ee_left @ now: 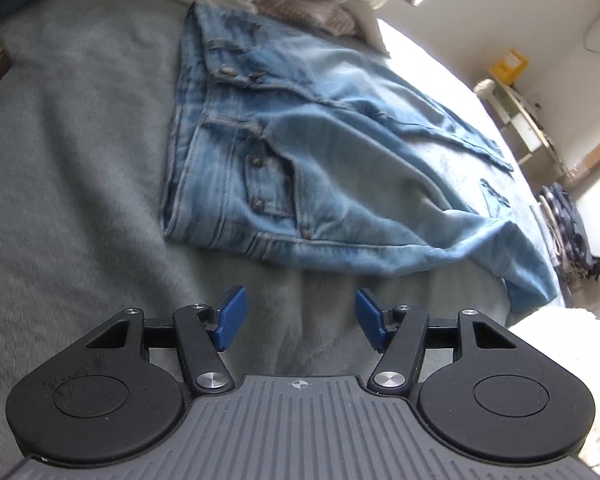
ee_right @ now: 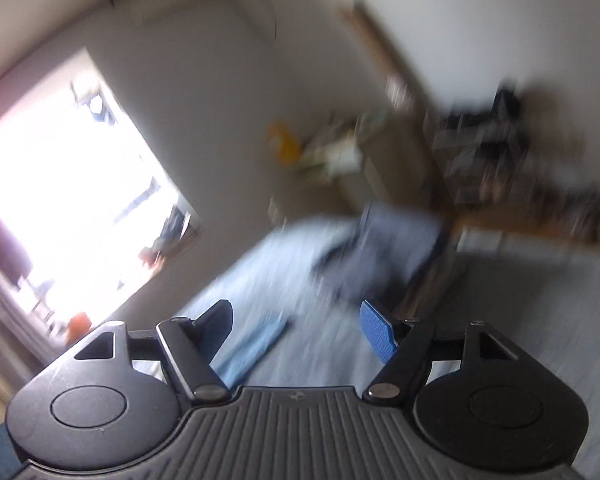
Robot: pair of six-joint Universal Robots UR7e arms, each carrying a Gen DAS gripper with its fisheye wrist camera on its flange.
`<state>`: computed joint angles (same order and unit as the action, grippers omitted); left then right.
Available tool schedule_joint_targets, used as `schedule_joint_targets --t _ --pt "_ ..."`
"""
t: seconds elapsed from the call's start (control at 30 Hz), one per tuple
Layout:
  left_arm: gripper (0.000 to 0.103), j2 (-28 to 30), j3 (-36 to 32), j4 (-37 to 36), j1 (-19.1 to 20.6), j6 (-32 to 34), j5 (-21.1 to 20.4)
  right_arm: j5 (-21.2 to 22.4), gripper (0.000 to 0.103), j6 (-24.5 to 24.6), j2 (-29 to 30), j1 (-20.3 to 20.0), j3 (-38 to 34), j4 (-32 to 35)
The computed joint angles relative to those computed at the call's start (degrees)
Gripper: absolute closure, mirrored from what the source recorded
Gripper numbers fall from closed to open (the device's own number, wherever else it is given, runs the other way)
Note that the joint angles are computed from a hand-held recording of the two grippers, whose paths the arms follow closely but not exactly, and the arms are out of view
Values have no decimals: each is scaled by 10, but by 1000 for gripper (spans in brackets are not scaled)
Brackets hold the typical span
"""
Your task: Fold clothes
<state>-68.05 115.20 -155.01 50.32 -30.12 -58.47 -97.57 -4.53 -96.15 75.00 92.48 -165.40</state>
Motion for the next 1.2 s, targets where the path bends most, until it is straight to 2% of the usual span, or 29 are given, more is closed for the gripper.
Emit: schedule_joint_targets --t 0.13,0.23,0.4,0.53,0.77,1.0,1.2 --pt "43 -1 16 -19 -4 -34 21 86 31 53 56 -38 38 39" --pt "43 -1 25 -38 -6 -53 32 133 31 84 93 -49 52 57" --pt "43 4 32 -70 7 -59 11 149 31 127 112 -54 51 130" --pt "43 12 37 -105 18 -67 -6 153 30 163 101 -67 70 157" --pt "43 19 24 -98 28 -86 -10 197 30 248 98 -101 95 152" --pt "42 28 15 -79 26 -99 4 218 30 329 115 -119 103 140" --pt "42 32 5 -53 21 -109 22 244 27 351 135 -130 112 100"
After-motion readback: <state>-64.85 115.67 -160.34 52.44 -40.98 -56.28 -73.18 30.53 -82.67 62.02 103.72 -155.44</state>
